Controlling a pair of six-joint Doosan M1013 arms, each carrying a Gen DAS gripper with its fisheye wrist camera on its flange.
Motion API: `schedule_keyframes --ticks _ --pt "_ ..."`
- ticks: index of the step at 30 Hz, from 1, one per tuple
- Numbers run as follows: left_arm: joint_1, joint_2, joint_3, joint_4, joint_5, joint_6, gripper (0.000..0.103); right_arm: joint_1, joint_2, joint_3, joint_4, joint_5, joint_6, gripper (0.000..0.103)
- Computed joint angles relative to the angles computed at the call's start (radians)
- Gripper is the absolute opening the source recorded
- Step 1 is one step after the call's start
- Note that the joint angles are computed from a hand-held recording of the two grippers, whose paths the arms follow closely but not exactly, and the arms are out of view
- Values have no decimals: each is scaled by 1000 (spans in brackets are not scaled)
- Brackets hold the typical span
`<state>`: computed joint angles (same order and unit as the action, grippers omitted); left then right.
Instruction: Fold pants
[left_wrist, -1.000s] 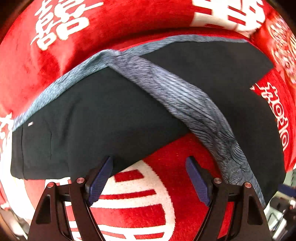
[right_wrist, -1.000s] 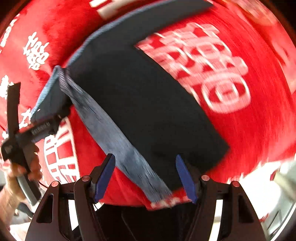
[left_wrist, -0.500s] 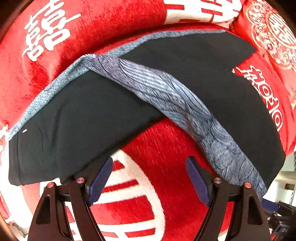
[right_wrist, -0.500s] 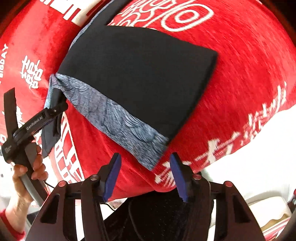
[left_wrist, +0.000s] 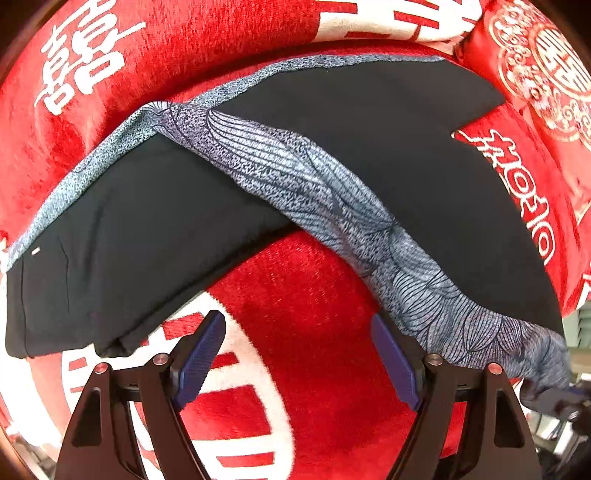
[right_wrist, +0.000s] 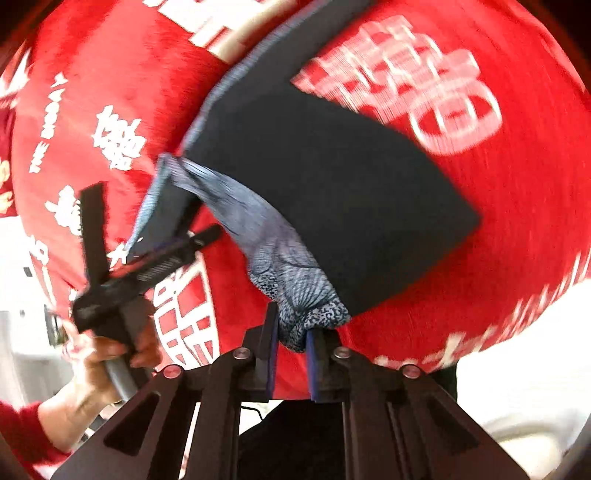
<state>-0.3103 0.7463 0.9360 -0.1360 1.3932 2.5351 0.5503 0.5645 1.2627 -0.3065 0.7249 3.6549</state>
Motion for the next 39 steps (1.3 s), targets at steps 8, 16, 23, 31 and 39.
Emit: schedule_keyframes --ticks 8,16,23,31,39 --pt "21 90 -190 -124 348 -212 82 -52 -76 149 113 -231 -155 16" --pt "-14 136 -212 -74 367 -225 82 -38 -66 200 56 -379 5 25" --pt "-24 146 -241 -78 436 -168 14 -41 -94 182 -115 -333 109 3" --pt "-46 172 -387 -212 455 -261 14 -146 -177 191 -90 -233 -169 3" --pt "-95 275 -620 -219 347 -366 15 -331 -158 169 189 -116 -657 3"
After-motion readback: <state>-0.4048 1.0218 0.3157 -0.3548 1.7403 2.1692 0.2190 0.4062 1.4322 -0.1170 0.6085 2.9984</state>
